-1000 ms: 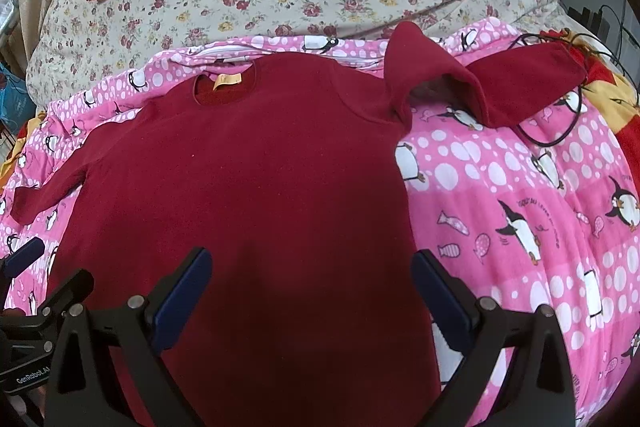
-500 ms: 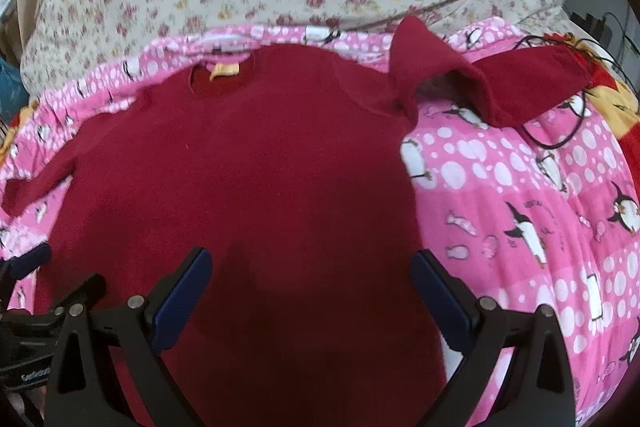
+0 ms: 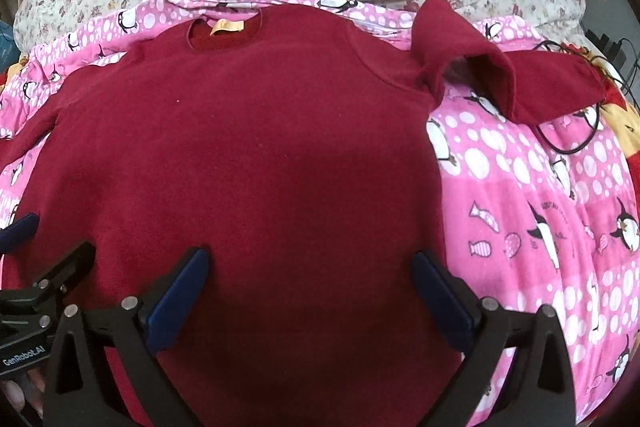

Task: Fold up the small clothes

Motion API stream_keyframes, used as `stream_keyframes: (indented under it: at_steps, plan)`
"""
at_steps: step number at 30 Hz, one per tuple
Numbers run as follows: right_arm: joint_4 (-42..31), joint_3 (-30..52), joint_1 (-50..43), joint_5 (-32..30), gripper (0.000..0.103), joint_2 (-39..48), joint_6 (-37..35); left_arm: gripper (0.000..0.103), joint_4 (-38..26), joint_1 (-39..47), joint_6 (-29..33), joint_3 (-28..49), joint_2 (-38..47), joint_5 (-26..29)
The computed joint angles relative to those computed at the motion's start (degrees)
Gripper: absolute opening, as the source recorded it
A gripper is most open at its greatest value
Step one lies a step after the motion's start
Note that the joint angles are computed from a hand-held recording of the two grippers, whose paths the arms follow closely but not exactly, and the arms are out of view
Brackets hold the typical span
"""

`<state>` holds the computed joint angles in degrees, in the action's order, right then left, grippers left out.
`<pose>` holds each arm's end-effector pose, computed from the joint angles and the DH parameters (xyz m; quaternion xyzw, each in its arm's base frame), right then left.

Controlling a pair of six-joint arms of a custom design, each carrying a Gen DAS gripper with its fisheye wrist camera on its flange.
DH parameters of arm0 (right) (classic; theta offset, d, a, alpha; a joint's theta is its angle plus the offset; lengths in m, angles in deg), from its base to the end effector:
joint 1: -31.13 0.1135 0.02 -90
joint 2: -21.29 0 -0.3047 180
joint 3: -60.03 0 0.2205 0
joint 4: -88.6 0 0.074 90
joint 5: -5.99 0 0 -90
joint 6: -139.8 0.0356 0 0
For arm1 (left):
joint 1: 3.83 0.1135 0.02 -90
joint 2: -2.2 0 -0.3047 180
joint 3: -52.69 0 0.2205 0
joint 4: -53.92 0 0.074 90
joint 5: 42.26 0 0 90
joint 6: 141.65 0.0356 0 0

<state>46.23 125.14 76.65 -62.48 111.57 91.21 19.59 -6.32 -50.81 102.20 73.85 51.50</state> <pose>0.1929 0.1778 0.2254 0.0018 0.9643 -0.0014 0.2649 0.1885 -0.0105 0.2283 0.0373 0.9563 -0.0356 0.2878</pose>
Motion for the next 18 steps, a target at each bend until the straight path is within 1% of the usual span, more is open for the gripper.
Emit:
stream_keyframes:
  at_steps: [7, 9, 14, 18]
  plan:
    - [-1.0, 0.5, 1.4, 2.6, 0.103, 0.7, 0.4, 0.091, -0.3, 0.1, 0.4, 0.1, 0.4, 0.2]
    - [-0.9, 0.3, 1.4, 2.7, 0.103, 0.6, 0.3, 0.091, 0.0, -0.5, 0.1, -0.1, 0.3, -0.5]
    - [-0.5, 0.2, 1.8, 3.1, 0.103, 0.1, 0.7, 0.091, 0.1, 0.2, -0.1, -0.3, 0.2, 0.5]
    - [-0.3, -0.1, 4.5, 7.9, 0.103, -2.2, 1.2, 0.091, 0.5, 0.1, -0.4, -0.5, 0.1, 0.5]
